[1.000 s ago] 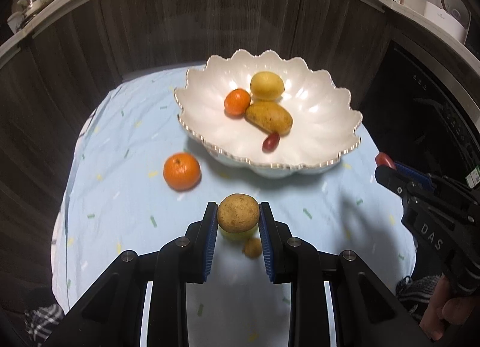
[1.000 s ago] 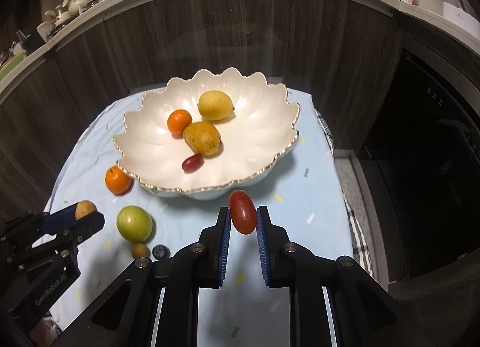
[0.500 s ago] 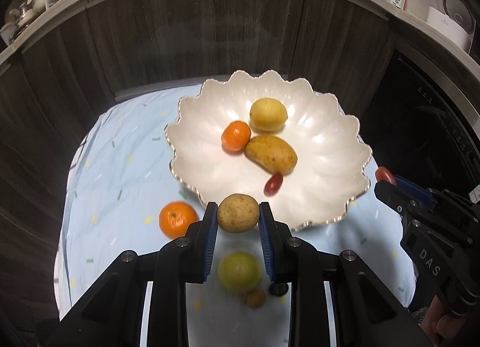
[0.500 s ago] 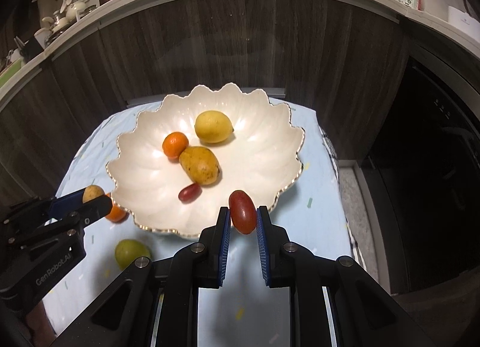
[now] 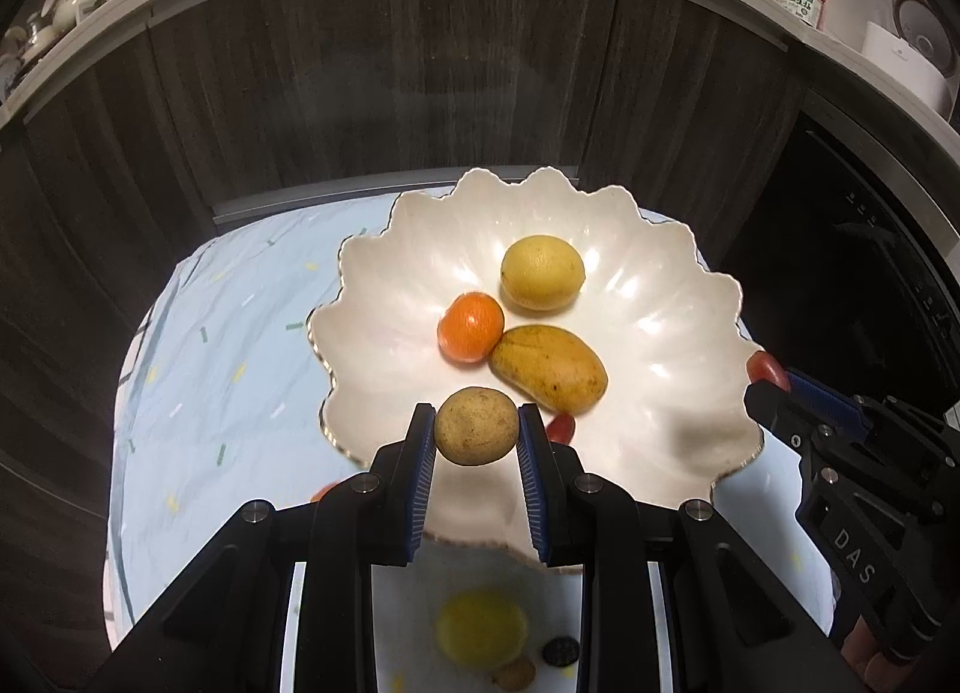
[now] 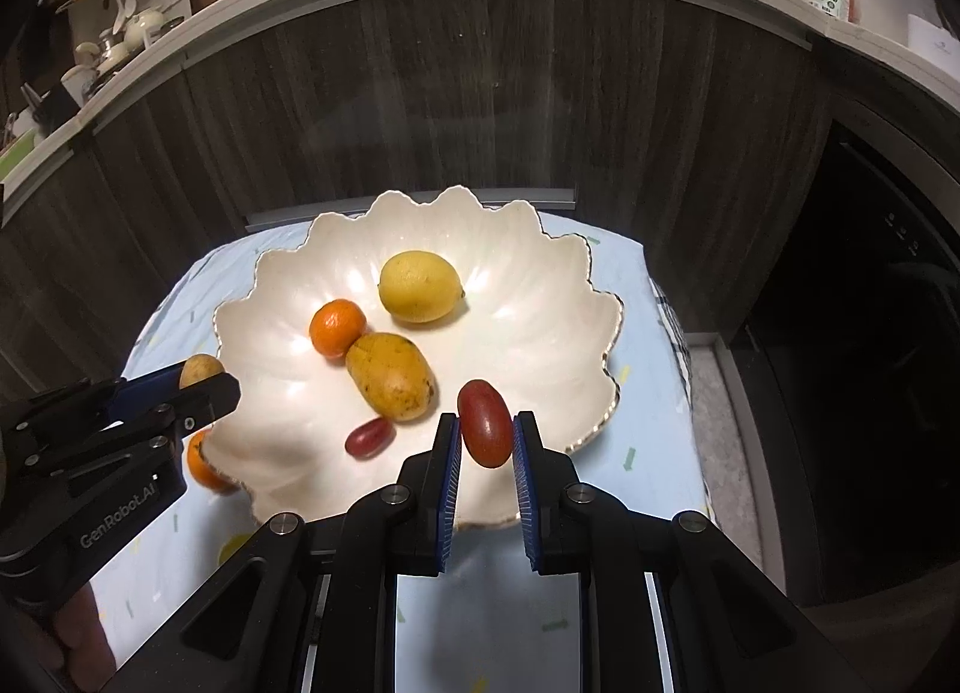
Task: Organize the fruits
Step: 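Carry the brown fruit and red tomato over the white bowl with both tools, then open both tools to drop the brown fruit and red tomato into the bowl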
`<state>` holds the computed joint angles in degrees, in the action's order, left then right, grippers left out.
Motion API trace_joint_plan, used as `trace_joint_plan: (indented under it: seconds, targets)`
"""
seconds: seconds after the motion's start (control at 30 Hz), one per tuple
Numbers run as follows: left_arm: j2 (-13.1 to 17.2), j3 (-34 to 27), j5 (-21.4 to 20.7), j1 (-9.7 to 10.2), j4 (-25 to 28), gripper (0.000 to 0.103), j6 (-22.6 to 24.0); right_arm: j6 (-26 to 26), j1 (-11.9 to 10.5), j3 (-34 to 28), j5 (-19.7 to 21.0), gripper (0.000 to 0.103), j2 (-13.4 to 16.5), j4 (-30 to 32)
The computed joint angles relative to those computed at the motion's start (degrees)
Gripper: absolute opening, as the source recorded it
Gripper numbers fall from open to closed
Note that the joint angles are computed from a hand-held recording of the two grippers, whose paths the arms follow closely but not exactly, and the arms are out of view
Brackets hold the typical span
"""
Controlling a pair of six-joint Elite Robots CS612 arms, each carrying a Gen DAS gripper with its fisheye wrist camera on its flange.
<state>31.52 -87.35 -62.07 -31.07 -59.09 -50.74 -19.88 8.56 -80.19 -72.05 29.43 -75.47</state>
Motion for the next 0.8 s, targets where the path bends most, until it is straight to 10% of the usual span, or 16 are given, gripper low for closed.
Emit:
trace_joint_plan:
  seconds: [0.8]
  targets:
    - [0.37,2.41,-3.45,2.03,-1.87,0.036,1.36,0.65,1.07,4.36,-3.29,0.02,-1.01,-1.23]
